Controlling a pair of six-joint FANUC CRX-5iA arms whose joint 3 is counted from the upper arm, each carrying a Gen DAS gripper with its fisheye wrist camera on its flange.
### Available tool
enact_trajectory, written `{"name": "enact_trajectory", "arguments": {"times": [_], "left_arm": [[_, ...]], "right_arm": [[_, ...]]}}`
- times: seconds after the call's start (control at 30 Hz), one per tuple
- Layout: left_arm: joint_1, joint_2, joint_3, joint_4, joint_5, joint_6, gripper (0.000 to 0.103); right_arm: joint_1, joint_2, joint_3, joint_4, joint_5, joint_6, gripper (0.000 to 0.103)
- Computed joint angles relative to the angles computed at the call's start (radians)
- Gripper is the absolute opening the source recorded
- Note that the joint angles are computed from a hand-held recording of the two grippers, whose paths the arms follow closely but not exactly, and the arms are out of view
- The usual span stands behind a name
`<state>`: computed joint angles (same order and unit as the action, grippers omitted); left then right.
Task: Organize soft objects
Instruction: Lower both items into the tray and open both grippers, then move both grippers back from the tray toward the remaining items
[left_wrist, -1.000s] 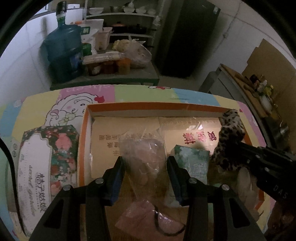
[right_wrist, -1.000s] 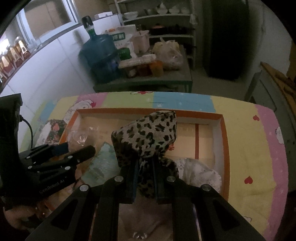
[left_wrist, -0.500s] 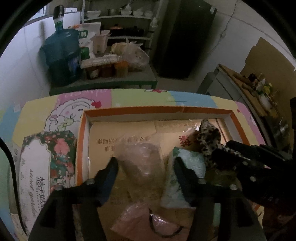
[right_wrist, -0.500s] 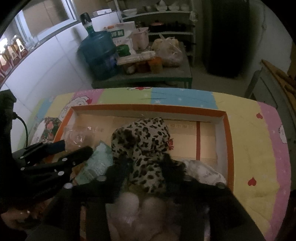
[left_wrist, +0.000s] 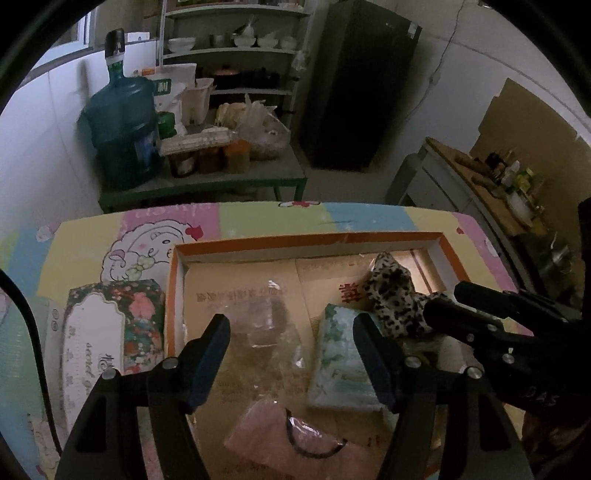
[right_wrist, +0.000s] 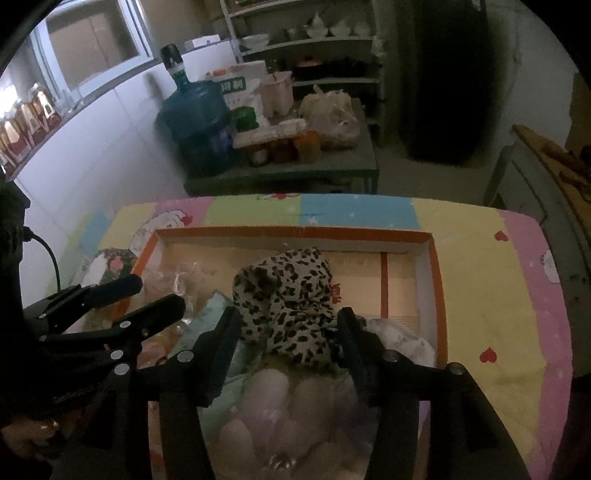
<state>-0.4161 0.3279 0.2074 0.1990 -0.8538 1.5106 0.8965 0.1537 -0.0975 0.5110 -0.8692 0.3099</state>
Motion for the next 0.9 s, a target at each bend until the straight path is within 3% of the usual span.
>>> {"name": "enact_trajectory", "arguments": {"times": [0.53, 0.9], "left_arm": [[0.028, -0.116, -0.096, 0.047, 0.049, -0.062, 0.069], [0.076, -0.221, -0.2, 0.129, 0.075, -0.168, 0.069]], "right_arm": [[0.071, -0.052, -0.036, 0.115, -0.046, -0.165, 0.056], [0.144, -0.052, -0.021, 0.207, -0.105, -0.293, 0.056]]}}
